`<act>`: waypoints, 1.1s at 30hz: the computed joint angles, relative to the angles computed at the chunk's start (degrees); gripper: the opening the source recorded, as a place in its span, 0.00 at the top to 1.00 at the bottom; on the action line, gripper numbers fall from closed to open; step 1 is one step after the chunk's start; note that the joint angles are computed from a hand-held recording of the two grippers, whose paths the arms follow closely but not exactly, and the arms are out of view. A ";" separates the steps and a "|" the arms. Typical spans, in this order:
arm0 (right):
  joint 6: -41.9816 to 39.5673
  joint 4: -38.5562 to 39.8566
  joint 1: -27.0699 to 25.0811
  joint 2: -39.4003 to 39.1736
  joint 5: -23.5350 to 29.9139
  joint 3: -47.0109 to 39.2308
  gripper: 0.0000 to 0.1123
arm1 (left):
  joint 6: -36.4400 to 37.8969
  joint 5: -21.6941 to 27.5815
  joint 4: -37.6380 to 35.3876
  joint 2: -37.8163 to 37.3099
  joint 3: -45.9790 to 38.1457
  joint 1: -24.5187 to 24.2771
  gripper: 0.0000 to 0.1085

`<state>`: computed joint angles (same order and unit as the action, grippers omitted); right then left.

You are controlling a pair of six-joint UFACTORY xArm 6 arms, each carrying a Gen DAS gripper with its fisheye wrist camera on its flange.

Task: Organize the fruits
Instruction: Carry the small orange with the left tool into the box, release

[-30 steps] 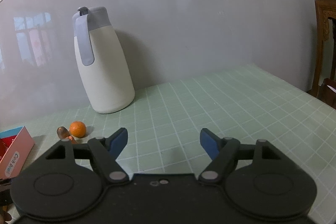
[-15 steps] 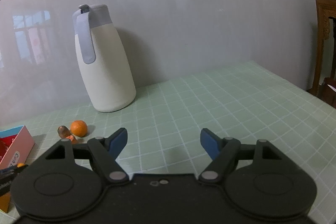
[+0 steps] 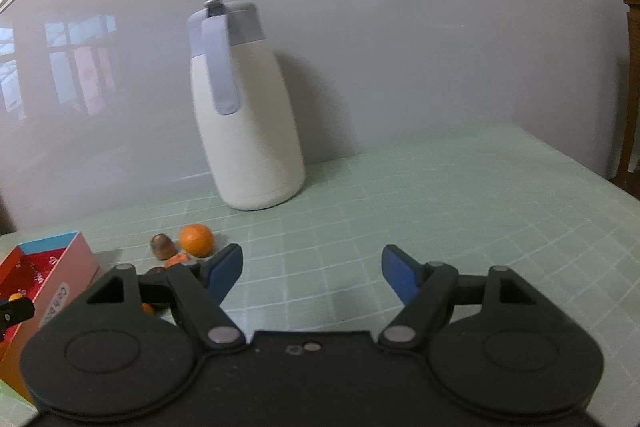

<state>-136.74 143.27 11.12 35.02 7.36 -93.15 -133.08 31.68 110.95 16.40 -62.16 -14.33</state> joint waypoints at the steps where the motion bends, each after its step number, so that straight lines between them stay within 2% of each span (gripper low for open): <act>1: 0.10 -0.18 0.34 -0.05 0.03 0.12 0.32 | -0.28 0.13 0.15 -0.60 0.74 0.31 0.79; 19: 3.53 -4.35 5.26 1.11 -0.63 -1.30 0.32 | -3.54 1.43 1.65 -4.71 8.28 7.32 0.79; 27: 2.10 -3.41 6.50 1.83 -1.42 -2.28 0.32 | -5.02 0.94 2.44 -5.22 10.03 10.04 0.79; 32: 0.77 -2.23 6.45 2.07 -1.71 -2.71 0.31 | -4.71 -3.13 2.43 -4.15 8.97 11.92 0.78; 33: 0.59 -1.98 6.39 2.08 -1.69 -2.76 0.31 | -5.13 -3.28 2.68 -4.25 9.00 12.04 0.72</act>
<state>-136.16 141.29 17.51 37.11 5.67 -95.91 -138.21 28.40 113.63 12.15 -53.16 -2.30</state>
